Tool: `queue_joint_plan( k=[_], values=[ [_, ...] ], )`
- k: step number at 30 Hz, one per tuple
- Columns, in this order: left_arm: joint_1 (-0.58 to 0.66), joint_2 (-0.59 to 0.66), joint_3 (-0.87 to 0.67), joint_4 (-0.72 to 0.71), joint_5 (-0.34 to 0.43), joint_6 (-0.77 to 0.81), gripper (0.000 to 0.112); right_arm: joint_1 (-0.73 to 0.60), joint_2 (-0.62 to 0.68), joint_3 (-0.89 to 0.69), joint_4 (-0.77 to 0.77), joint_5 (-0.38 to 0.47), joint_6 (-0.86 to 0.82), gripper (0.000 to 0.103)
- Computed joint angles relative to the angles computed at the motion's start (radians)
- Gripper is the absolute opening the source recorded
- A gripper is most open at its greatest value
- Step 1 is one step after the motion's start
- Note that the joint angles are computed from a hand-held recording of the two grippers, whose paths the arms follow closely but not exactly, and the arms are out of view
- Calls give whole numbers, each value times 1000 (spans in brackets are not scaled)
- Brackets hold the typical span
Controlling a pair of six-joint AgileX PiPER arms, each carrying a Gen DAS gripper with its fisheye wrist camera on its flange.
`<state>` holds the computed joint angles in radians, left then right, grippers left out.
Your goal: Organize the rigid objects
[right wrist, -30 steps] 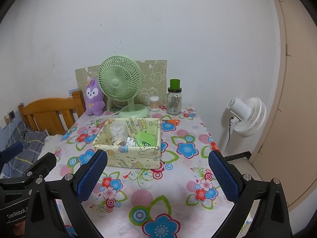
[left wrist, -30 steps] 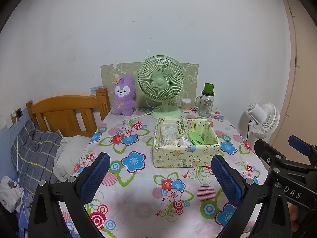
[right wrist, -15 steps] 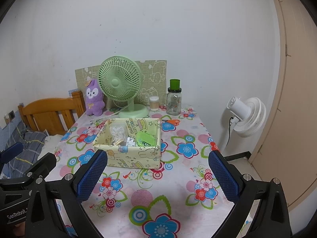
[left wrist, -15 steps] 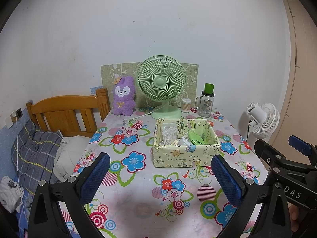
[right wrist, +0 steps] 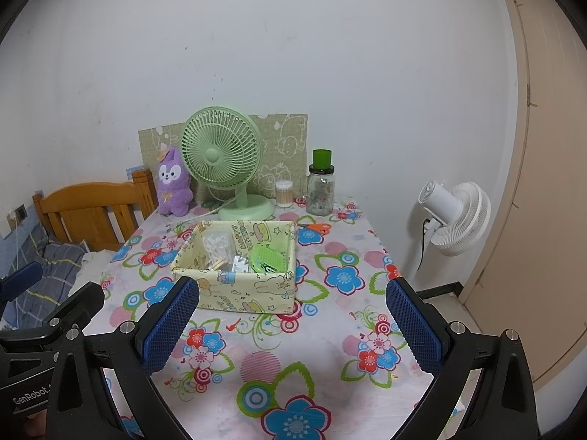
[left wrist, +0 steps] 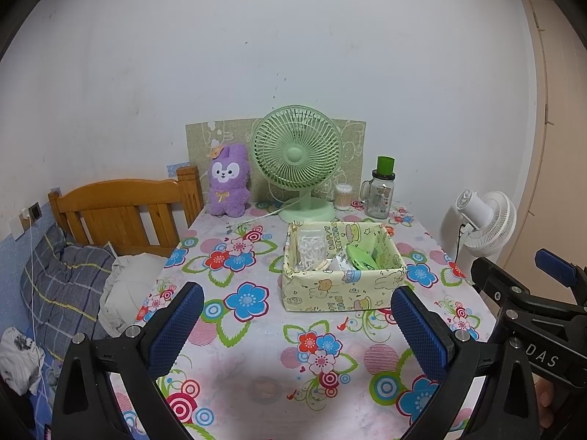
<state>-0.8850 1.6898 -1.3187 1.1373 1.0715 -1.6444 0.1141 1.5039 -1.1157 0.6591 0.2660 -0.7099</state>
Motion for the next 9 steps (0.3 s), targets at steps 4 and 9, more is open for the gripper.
queue_joint_plan(
  k=[4,9],
  values=[
    [2,0,-4,-2,0,6,103,0,1,-3,-4,2,3,103],
    [3,1,-9,1,1,16,103,-2,4,-6,4,4,1,103]
  ],
)
